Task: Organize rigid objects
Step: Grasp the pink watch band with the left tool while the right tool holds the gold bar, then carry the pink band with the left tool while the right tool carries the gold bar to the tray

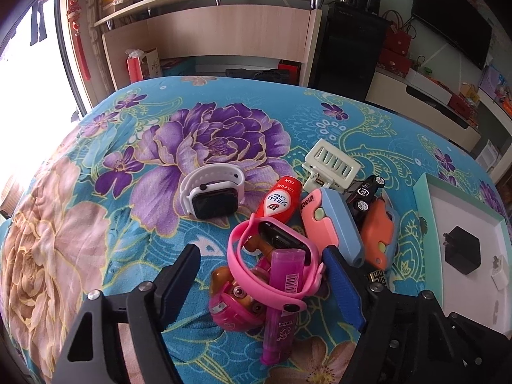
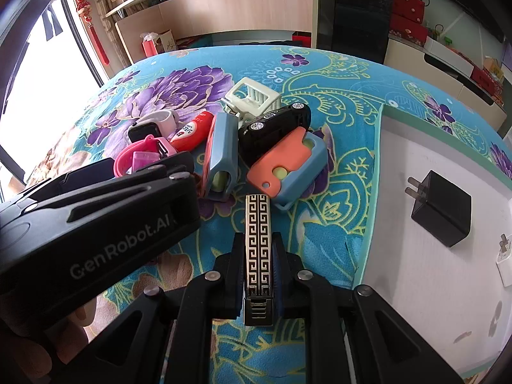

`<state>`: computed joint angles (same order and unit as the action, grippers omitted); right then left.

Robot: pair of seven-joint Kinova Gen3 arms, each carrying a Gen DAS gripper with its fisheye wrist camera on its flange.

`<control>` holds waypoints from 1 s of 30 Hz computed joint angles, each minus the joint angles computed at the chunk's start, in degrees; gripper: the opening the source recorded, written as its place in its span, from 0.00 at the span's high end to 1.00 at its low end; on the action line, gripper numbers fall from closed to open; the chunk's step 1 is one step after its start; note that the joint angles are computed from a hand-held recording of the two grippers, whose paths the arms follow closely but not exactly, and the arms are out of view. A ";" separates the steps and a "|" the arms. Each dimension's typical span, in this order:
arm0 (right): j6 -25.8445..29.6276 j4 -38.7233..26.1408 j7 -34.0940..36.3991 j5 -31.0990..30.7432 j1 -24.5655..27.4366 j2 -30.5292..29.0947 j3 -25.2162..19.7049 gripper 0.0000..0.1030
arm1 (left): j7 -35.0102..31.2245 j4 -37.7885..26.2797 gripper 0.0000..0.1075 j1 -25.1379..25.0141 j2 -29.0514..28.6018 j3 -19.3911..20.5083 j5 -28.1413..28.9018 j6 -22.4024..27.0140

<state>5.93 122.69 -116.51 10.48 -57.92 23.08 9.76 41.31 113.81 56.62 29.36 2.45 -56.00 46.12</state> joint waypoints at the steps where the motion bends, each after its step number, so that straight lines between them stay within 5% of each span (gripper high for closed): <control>1: 0.00 0.00 0.02 -0.02 0.00 0.00 0.00 0.85 | 0.13 0.11 0.27 0.02 -0.04 -0.05 -0.21 -0.18; 6: -0.37 0.19 0.72 -0.50 1.81 -0.26 -1.64 0.85 | 2.12 0.76 0.44 0.93 -0.40 -0.35 -2.36 -0.37; 20: -3.24 1.98 3.71 -3.68 4.06 -1.69 -3.30 0.85 | 8.30 2.74 0.44 1.06 -1.63 1.22 -6.48 1.09; 30: -9.41 5.64 8.73 -10.16 2.70 -5.22 -0.74 0.85 | 12.27 2.72 0.44 2.72 -3.59 4.27 -8.50 9.16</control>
